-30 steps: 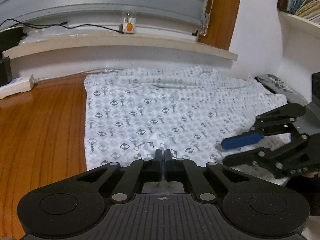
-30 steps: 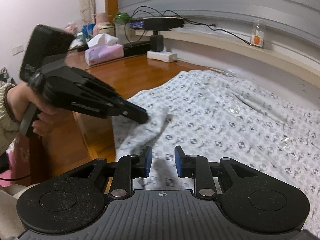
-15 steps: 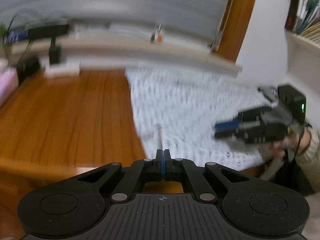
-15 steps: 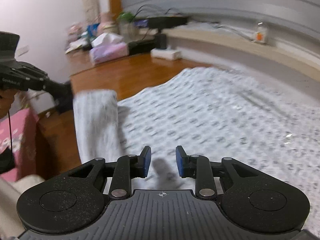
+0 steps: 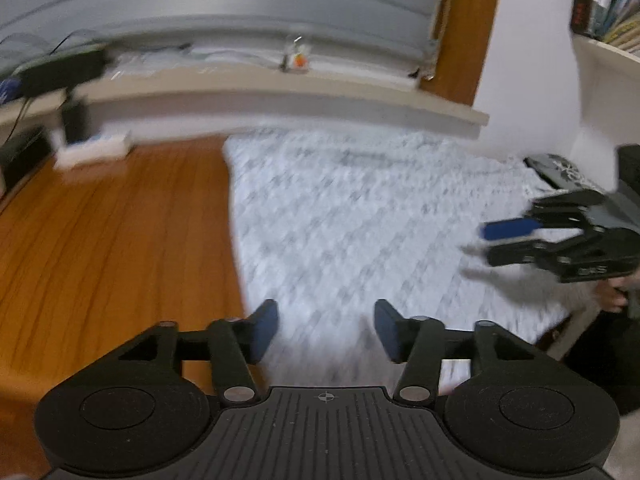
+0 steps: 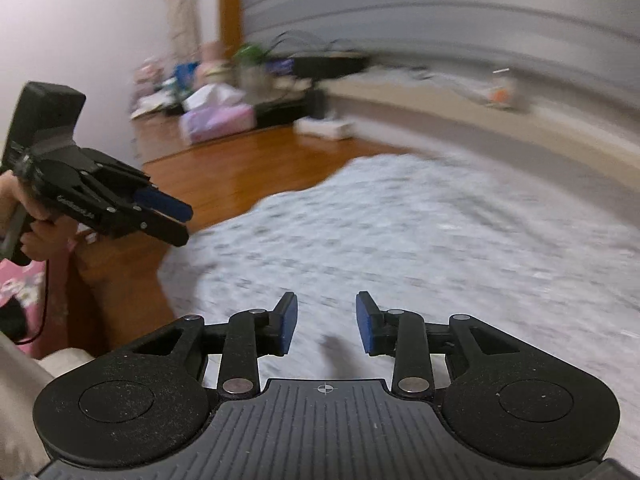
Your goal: Fold clothes
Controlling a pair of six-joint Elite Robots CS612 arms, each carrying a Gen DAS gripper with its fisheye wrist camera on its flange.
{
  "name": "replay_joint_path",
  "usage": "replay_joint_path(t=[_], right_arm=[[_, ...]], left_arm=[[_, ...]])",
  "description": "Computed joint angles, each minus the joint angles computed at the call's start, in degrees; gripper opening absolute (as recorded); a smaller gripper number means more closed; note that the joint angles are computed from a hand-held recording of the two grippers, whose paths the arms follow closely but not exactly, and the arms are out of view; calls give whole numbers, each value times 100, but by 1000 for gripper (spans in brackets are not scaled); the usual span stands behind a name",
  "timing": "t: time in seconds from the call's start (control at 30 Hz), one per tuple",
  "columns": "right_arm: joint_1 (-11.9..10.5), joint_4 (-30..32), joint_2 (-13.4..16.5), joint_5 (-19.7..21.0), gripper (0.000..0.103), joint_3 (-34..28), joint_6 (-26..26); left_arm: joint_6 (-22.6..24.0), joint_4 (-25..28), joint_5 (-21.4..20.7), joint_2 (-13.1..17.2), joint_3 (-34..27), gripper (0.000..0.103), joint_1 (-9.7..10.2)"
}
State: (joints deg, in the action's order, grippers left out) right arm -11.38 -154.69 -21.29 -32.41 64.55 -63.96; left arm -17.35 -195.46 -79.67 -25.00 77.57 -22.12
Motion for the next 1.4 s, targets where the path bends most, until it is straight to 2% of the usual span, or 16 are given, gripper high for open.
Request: replay_joint_path(t=[0.03, 0.13, 0.27, 0.3, 0.4, 0.53, 0.6, 0.73, 0.8, 0.87, 0.93, 1.0, 1.13, 1.27, 1.4], right_arm=[[-103, -397, 19, -10, 34, 42, 330], [-445, -1727, 103, -216, 47, 153, 1468], [-928, -3366, 236, -969, 49, 382, 2969], [-1023, -3662, 283, -1147, 49, 423, 3245], [-1234, -3978, 394, -1618, 49, 451, 3883], [-1385, -4118, 586, -1694, 49, 308, 4559], [-1424, -4148, 672, -1625, 48, 245, 4698], [-1423, -4230, 772, -1371, 44, 192, 4715], [-1408, -4342, 823, -1273, 35, 161, 4723], [-1372, -4566, 868, -1344, 16, 133, 4723], [-1323, -4972, 946, -1598, 6, 47, 5051], [-1294, -5337, 1030, -1731, 4, -91, 5431], [-1241, -5552, 1111, -1610, 3, -426, 5535], [-1109, -5549, 1170, -1562, 3, -868, 5365], [-890, -5222, 1325, -1541, 3, -1528, 4900]], left_arm=[[145, -85, 14, 106, -200, 73, -16], [517, -150, -100, 456, -917, 78, -77], [925, -21, -449, 973, -2009, 84, -151], [1008, 49, -564, 1112, -2302, 90, -169], [1179, 244, -882, 1618, -3312, 99, -233], [1452, 1094, -1054, 2297, -4722, 100, -302], [1571, 1458, -1058, 2553, -5232, 100, -322], [1747, 1706, -1027, 2882, -5828, 99, -335], [1643, 1793, -1051, 2898, -5871, 99, -313], [1500, 1880, -1110, 2953, -5995, 99, -284], [1462, 2156, -1143, 3049, -6231, 99, -271], [1610, 2224, -1095, 2981, -6127, 99, -272], [1724, 2365, -1090, 3062, -6308, 99, -280], [1668, 2530, -1082, 3141, -6493, 99, -271], [1658, 2474, -916, 3103, -6409, 99, -294]])
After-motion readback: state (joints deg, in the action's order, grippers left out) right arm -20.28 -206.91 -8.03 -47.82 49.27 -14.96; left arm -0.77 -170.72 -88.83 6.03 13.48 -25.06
